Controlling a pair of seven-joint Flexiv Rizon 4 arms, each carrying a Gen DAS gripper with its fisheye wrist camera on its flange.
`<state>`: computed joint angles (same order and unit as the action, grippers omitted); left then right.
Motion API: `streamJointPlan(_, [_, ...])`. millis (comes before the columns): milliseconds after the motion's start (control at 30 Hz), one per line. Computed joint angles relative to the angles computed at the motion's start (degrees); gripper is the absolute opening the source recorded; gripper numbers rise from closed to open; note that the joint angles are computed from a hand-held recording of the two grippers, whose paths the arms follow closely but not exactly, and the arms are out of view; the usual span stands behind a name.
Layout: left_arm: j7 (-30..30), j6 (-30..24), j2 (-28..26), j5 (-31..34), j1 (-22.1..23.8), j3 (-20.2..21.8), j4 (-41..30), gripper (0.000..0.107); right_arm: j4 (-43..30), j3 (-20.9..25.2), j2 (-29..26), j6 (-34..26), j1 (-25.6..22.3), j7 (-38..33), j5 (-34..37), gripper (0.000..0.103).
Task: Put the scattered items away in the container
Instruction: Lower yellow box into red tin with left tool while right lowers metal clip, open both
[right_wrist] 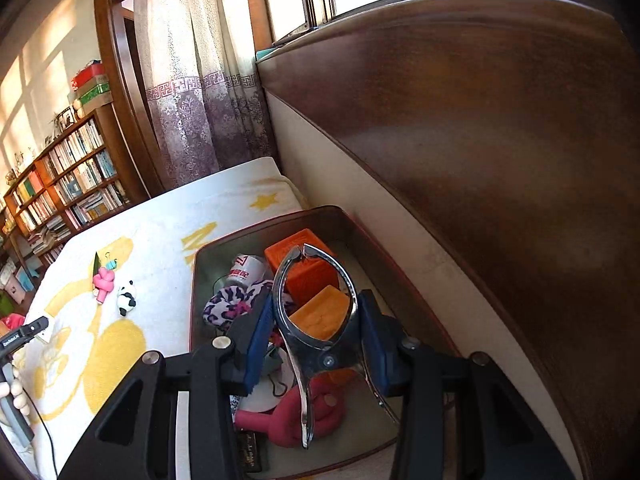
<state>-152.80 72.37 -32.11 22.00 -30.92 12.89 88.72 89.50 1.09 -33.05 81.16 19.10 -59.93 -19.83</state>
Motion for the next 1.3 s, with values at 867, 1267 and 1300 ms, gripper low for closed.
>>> streamJointPlan(867, [19.0, -3.6, -10.7, -10.8, -2.3, -8.4, -18.2, 0.045, 13.5, -2.8, 5.0, 16.7, 1.8, -2.1, -0.6, 0.073])
streamJointPlan(1267, [33.2, -14.9, -24.4, -17.3, -4.6, -12.4, -43.1, 0.045, 18.1, 8.0, 7.2, 25.1, -7.1, -4.6, 5.1, 0.078])
streamJointPlan(1300, [34.3, -16.2, -26.1, -17.9, -4.9, -12.7, -46.2, 0.045, 18.5, 8.5, 7.2, 25.9, -7.8, -4.3, 5.2, 0.079])
